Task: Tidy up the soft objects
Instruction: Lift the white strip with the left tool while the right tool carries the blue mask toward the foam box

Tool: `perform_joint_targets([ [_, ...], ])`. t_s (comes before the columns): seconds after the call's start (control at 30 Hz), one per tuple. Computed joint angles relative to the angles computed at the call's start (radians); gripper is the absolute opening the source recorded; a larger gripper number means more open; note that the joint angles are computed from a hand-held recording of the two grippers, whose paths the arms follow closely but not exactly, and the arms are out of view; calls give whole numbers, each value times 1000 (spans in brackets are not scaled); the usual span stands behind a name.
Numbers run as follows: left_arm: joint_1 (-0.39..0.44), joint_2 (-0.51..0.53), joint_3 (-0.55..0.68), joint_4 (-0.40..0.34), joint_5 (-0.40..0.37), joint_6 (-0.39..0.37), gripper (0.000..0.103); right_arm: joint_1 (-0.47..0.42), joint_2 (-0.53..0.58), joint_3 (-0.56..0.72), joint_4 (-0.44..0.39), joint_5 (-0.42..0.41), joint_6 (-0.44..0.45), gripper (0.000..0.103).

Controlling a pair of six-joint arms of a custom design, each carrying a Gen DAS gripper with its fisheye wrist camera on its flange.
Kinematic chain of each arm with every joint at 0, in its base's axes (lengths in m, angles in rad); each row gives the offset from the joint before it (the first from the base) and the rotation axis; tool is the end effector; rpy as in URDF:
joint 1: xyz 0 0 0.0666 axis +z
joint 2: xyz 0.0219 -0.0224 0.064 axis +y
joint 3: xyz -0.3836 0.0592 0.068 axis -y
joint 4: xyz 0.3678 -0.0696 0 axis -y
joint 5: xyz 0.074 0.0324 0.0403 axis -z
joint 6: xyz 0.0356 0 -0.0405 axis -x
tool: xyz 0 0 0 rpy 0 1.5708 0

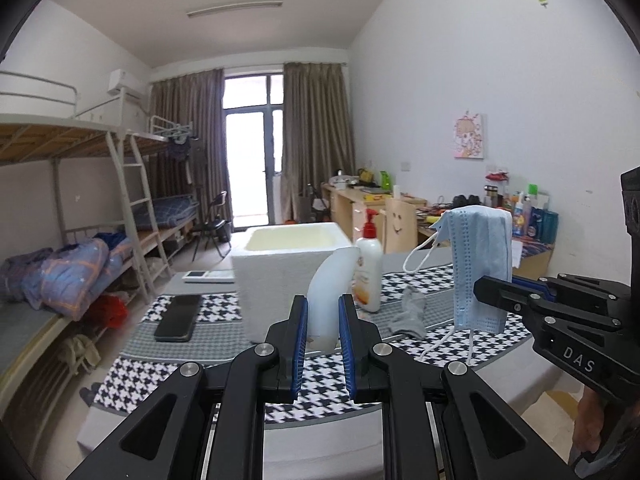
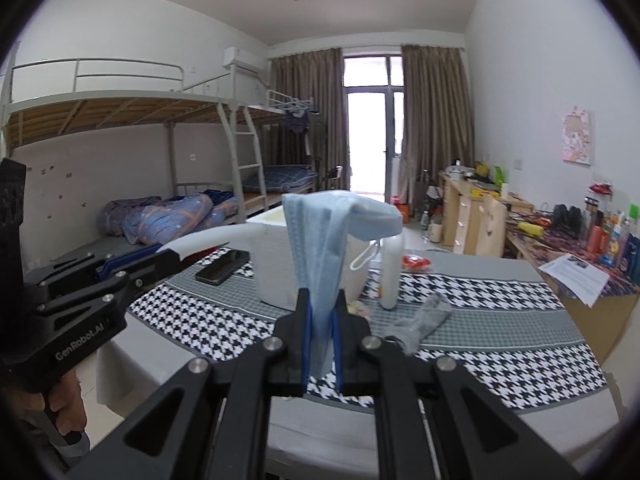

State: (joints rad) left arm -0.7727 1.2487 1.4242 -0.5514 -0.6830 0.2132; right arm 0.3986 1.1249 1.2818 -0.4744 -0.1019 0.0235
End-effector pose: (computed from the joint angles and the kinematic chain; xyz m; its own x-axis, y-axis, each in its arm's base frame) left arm 0.3173 -0.2785 0.5427 -0.2825 0.0462 -0.9581 0.0628 0.9976 0.0296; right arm 0.3536 0.1524 0.5291 -0.2765 -0.1418 -0.9505 -0.4818 0.8762 0.0094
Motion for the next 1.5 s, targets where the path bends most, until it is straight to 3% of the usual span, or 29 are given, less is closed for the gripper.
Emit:
perform_joint_targets([
  [0.57, 87, -13, -21, -21, 13, 51, 17, 25, 119, 117, -54, -46, 33, 12],
  [1.5, 203, 130, 180, -65, 116, 16, 17, -6, 283, 348, -147, -76, 38, 12],
])
